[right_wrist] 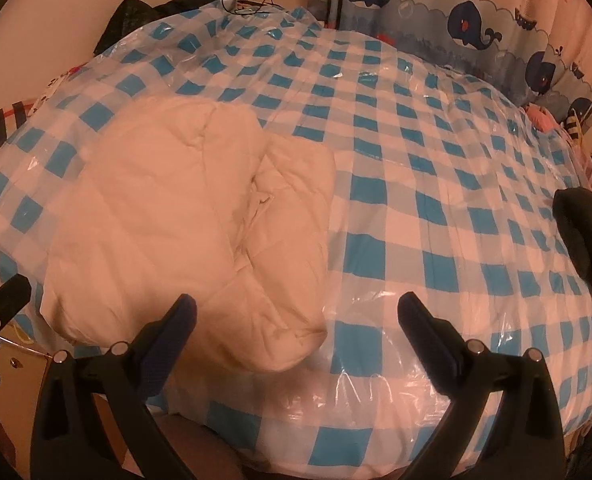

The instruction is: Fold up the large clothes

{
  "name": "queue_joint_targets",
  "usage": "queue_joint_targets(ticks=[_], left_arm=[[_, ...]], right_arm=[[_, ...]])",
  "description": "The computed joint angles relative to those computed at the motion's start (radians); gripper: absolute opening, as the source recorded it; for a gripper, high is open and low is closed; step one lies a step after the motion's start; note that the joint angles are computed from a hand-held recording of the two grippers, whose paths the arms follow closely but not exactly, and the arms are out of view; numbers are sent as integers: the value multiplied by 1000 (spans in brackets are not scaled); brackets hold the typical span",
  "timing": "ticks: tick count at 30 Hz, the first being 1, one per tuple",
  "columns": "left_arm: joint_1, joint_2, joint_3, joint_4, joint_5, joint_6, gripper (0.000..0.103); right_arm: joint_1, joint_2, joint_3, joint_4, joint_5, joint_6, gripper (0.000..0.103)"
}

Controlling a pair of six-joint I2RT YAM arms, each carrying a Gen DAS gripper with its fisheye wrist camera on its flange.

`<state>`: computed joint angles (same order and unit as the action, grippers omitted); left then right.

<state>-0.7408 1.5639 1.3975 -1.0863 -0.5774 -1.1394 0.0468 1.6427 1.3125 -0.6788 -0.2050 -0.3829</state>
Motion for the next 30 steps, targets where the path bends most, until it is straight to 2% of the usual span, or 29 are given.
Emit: queue_joint_targets(ticks=[11, 30], left_arm=[[60, -3, -52, 90, 65, 65, 92], [101, 0, -68, 126, 97, 106, 92]], right_arm=[[16, 12, 29, -41, 11, 22, 97], [44, 31, 38, -55, 20, 44, 97]])
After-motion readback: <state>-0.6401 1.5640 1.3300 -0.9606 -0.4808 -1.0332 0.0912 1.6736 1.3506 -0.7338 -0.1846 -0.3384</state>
